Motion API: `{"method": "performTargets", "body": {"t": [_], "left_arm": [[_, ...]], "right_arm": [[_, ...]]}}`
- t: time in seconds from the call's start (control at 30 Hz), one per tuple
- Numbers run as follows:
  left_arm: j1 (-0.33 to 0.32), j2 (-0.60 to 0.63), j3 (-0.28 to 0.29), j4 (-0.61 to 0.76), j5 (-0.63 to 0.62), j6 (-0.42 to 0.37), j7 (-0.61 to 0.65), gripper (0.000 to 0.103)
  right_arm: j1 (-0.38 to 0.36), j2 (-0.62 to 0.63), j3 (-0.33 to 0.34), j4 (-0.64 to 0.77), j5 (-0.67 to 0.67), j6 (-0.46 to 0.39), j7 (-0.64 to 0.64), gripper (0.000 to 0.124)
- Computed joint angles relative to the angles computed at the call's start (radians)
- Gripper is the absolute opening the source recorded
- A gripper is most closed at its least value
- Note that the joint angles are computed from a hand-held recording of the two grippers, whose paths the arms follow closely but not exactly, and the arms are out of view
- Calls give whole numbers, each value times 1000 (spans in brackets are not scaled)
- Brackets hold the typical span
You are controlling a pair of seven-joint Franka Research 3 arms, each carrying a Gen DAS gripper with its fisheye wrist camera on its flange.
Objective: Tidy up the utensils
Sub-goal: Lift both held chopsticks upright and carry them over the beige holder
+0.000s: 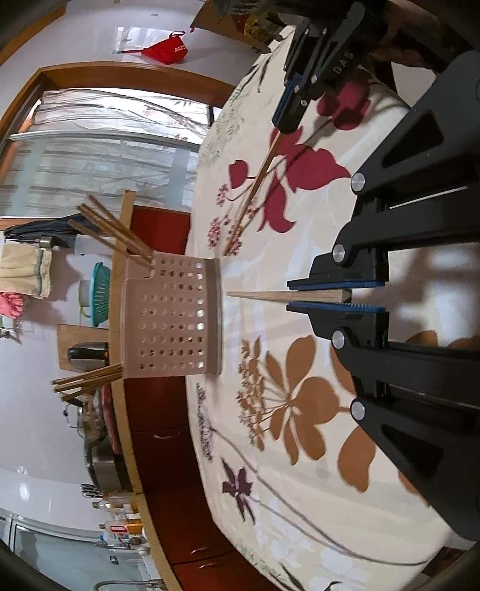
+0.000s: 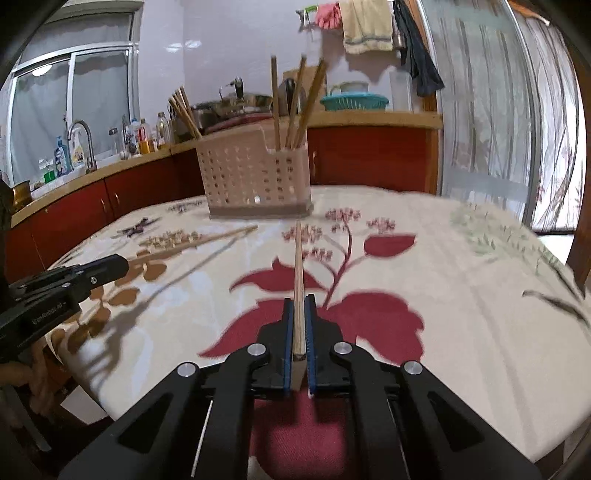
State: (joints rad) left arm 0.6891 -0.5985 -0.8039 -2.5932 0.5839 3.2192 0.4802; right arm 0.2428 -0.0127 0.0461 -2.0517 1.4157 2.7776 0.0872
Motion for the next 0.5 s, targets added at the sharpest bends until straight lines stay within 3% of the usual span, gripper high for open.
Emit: {"method": "performTargets", "body": {"t": [0.17,0.5], "left_arm": [[-8,-49,27,-2,-7,5,8,7],[-99,-105,151,11,-17,-17,57,7]], "right_arm": [[6,-32,-2,16,58,5,-65,7],[14,-87,-23,60,101,-35,-61,7]]}}
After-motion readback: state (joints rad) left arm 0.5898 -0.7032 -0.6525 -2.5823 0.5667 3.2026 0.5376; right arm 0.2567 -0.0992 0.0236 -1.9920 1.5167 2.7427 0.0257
